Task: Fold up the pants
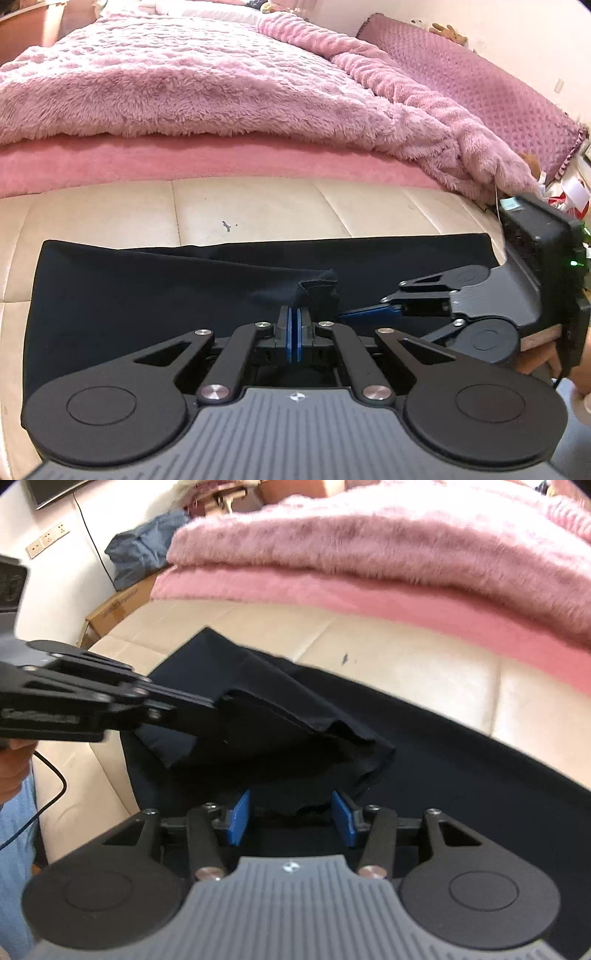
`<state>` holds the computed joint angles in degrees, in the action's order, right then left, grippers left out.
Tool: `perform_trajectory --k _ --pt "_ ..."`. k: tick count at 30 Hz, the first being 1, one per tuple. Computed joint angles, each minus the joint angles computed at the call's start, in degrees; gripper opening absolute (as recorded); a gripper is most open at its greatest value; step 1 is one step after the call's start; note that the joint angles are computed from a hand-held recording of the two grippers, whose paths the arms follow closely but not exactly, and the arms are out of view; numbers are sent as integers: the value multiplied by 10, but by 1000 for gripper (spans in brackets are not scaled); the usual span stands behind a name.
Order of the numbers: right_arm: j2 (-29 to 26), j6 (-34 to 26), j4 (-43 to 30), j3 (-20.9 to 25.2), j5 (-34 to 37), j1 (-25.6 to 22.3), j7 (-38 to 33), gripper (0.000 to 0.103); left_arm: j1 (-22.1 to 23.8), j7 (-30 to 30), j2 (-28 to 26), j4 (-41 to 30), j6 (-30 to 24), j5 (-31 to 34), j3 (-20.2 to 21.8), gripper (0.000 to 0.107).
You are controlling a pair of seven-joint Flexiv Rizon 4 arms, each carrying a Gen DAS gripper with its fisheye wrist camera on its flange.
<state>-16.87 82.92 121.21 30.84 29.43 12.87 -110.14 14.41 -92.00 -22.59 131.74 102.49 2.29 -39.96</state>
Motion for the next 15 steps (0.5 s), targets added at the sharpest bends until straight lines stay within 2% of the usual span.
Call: perform_trajectory --k 3,5,6,12,15 --pt "-9 -34 -27 37 51 -47 -53 47 9 -1 -4 0 1 2 -12 2" --pt "-5 -82 -48 68 113 -90 -119 47 18 0 -9 -1 -1 4 -23 2" --pt "2 -98 -49 71 129 -96 -135 47 14 0 -8 -1 0 5 -18 2" --pt "45 -171 -45 46 177 -92 -174 45 7 -1 -6 -1 -1 3 -10 2" --pt "57 -154 -29 17 158 -60 -153 45 10 -2 -6 0 -1 3 -14 2"
